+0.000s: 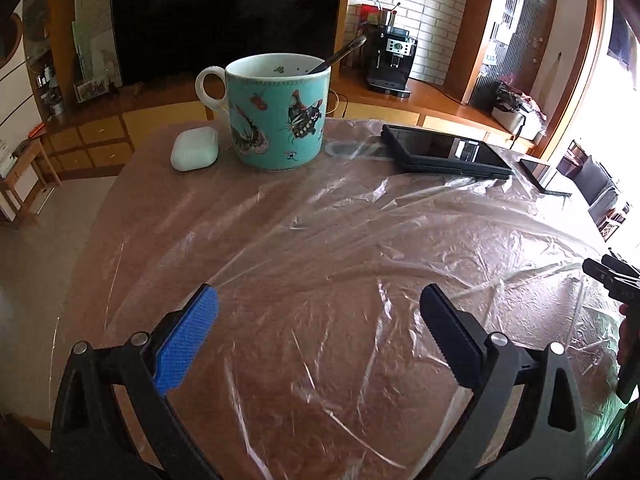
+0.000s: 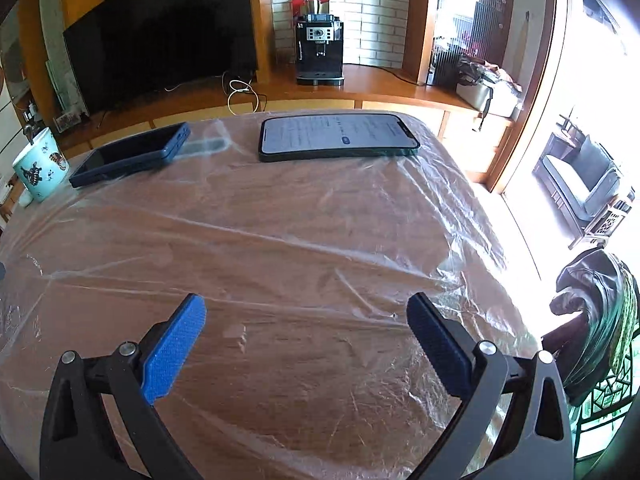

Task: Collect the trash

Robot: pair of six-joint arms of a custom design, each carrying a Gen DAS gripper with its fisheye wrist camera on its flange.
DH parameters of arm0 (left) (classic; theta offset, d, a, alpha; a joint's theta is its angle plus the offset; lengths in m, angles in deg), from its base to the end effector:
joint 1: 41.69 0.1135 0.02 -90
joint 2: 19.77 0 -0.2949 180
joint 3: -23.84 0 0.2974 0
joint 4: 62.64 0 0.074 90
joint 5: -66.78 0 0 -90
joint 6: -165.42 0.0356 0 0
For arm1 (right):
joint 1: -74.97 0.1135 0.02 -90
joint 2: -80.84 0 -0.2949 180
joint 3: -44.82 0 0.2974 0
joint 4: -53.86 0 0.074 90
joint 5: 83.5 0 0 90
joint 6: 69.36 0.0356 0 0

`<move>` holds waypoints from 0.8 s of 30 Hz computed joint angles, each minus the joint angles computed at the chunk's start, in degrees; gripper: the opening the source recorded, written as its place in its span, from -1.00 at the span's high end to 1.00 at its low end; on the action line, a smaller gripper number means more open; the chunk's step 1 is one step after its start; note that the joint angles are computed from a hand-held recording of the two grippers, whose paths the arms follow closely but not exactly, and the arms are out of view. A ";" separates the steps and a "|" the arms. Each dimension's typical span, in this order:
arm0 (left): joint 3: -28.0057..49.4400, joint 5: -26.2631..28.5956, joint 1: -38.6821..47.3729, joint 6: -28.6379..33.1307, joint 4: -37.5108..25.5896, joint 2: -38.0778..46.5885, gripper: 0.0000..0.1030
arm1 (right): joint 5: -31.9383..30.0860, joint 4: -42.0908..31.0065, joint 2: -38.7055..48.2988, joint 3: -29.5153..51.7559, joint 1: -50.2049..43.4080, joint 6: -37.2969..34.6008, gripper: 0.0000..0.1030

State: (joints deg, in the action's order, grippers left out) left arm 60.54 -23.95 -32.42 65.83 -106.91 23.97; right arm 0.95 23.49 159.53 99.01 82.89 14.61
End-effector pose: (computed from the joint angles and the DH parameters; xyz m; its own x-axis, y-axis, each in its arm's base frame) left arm 0.1683 0.0279 0.1954 -0.7314 -0.2882 -0.6180 -0.2949 0.9509 -0.0943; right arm 0.2925 0.0442 0.1898 -0.7854 -0.2148 -0.5806 -0.2763 0.9609 0.0182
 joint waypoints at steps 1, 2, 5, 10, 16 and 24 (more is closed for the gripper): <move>0.13 -0.45 -0.06 -0.34 0.78 1.46 -0.96 | -0.05 -0.49 0.24 0.12 -0.06 0.11 -0.93; 0.11 -1.07 -0.32 -0.51 1.48 2.40 -0.96 | 0.46 -0.46 0.31 0.09 0.17 0.01 -0.93; 0.67 -2.94 -1.55 -0.97 2.31 6.43 -0.96 | 2.92 -0.84 0.19 0.06 1.68 0.22 -0.93; 1.05 -6.74 -3.96 -2.42 1.57 7.49 -0.97 | 3.23 -1.26 -0.30 -0.01 1.95 0.57 -0.93; 0.92 -6.48 -3.59 -2.18 1.77 7.57 -0.97 | 3.30 -1.47 -0.45 0.06 2.05 0.66 -0.93; 1.01 -6.53 -3.67 -2.24 1.81 7.71 -0.97 | 3.30 -1.44 -0.44 0.04 2.05 0.67 -0.93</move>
State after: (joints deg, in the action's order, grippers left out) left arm 61.55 -30.48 -36.10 63.59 -105.09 31.68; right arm 4.25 22.05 159.09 99.06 84.94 15.28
